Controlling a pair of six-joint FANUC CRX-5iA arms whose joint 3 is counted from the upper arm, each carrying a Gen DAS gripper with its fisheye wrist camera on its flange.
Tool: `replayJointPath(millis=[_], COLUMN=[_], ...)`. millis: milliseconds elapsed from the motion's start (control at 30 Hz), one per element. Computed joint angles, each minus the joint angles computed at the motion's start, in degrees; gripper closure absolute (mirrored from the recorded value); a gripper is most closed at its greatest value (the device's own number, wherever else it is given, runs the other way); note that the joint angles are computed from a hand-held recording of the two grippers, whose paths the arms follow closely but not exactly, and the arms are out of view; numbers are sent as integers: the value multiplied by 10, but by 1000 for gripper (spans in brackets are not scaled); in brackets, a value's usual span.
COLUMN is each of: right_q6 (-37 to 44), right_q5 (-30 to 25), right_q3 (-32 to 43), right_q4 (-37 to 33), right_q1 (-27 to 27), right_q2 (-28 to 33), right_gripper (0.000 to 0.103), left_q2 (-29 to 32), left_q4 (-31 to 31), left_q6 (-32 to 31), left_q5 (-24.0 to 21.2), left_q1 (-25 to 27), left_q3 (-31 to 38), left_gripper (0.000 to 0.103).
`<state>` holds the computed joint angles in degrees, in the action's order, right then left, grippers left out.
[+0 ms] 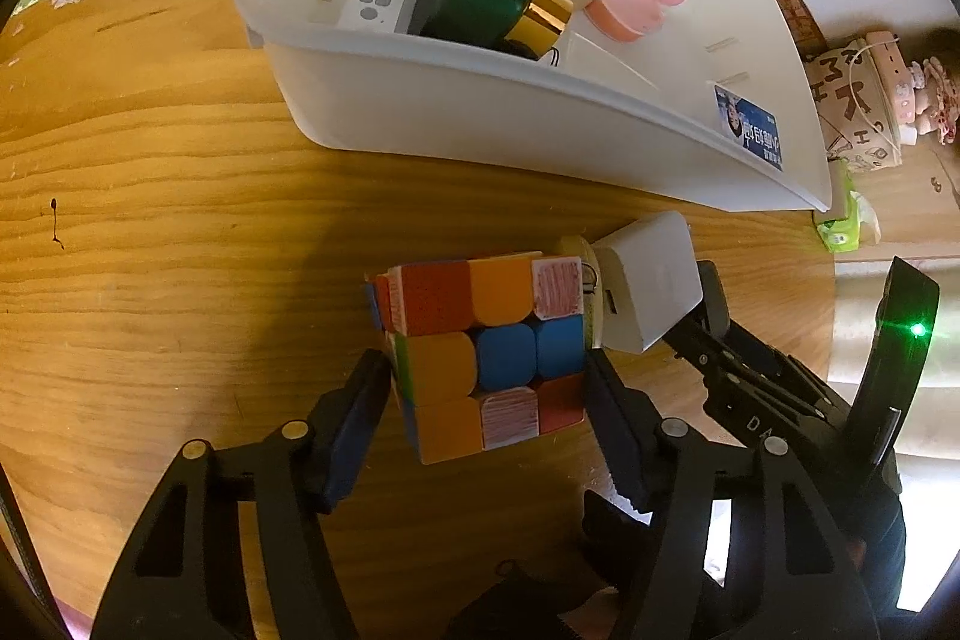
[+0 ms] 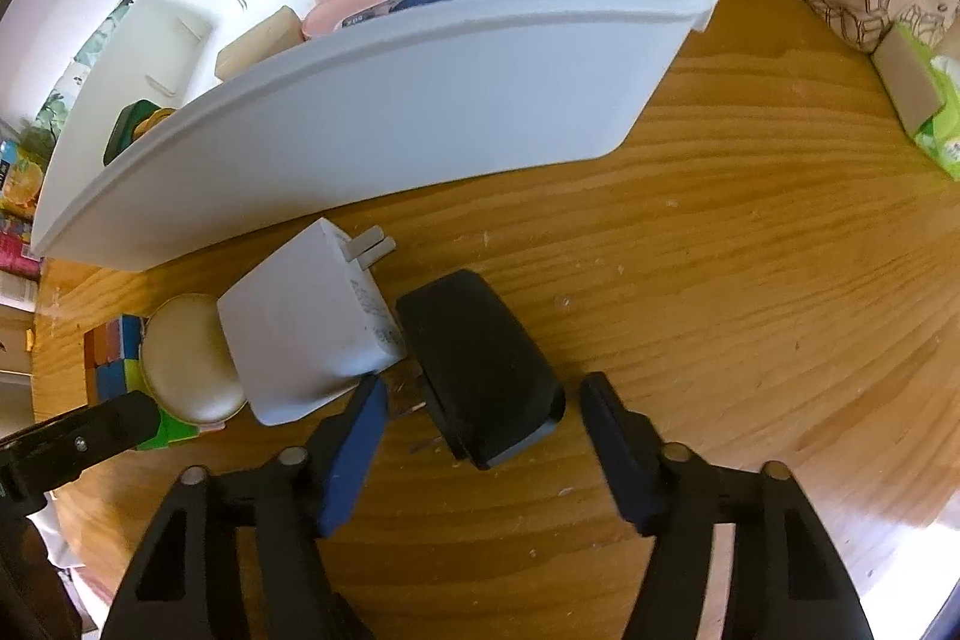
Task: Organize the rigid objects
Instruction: 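Grasp the Rubik's cube with the left gripper while the right grasps the black plug adapter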
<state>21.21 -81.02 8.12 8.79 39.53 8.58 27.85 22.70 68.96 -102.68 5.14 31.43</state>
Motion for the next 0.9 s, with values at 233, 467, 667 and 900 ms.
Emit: replayJointPath(millis=[233,467,667,900], right_q6=[8,-2,-10,-32], right_q5=[9,8,9,10], right_q3=[-5,-15,-30,-51], right_q4=[1,-5,-1,15], right_q1=[-4,4,11,32], right_q2=[-3,-21,-37,-66], right_gripper=[45,45,46,46], left_q2=[0,-9,-27,-41], left_q4=[-5,-3,5,10], left_q6=[5,6,2,1], left_q5=[-7,-4,3,10], left_q1=[3,8,16,24], left_q3=[4,-6,-27,-36], left_gripper=[36,37,37,37])
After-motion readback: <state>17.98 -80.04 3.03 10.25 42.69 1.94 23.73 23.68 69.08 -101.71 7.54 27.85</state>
